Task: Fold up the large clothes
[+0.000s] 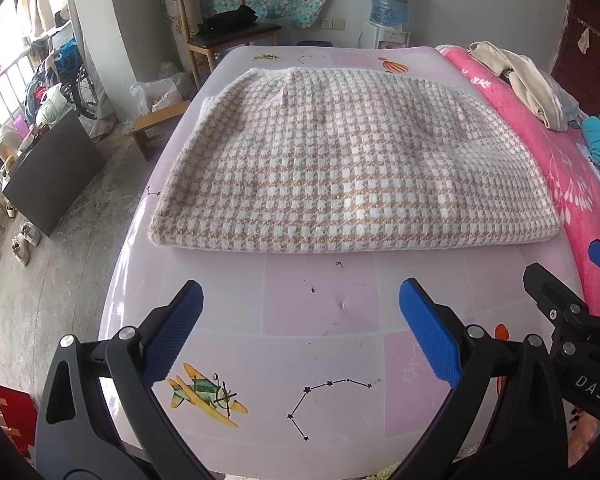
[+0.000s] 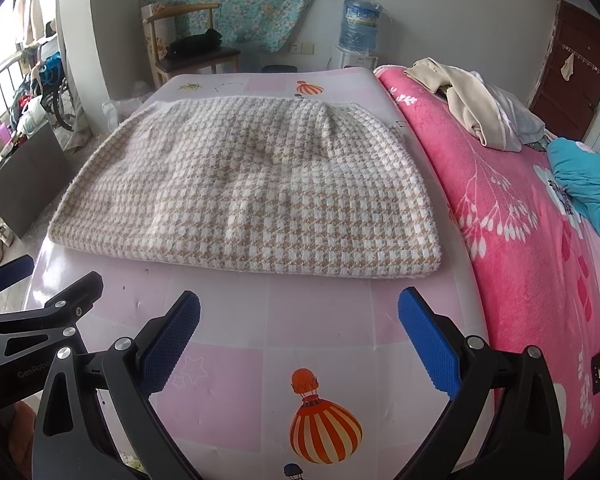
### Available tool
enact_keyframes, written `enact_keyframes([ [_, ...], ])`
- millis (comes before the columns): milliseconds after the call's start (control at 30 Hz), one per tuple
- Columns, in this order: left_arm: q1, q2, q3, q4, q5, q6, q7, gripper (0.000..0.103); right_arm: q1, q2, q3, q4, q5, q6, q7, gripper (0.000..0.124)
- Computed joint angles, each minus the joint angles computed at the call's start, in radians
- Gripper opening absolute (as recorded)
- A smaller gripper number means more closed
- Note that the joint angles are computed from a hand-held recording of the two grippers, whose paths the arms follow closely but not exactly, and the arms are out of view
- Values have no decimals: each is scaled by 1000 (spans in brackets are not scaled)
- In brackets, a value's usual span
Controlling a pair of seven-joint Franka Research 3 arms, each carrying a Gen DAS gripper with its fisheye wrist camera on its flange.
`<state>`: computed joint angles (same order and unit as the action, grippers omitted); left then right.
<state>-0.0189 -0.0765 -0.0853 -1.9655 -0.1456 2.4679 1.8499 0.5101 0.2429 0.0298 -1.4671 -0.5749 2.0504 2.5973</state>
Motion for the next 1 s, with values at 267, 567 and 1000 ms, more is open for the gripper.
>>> enact_keyframes([
  [267,2,2,1,1,-1,2,2,95,0,2,-1,3,0,-2,-2,97],
  [567,3,2,0,0,-4,-1,3,95,1,4,-2,5,0,-6,-6,97],
  [1000,2,1,-1,0,0,1,-1,95,-2,0,-1,0,1,-4,-12,97],
])
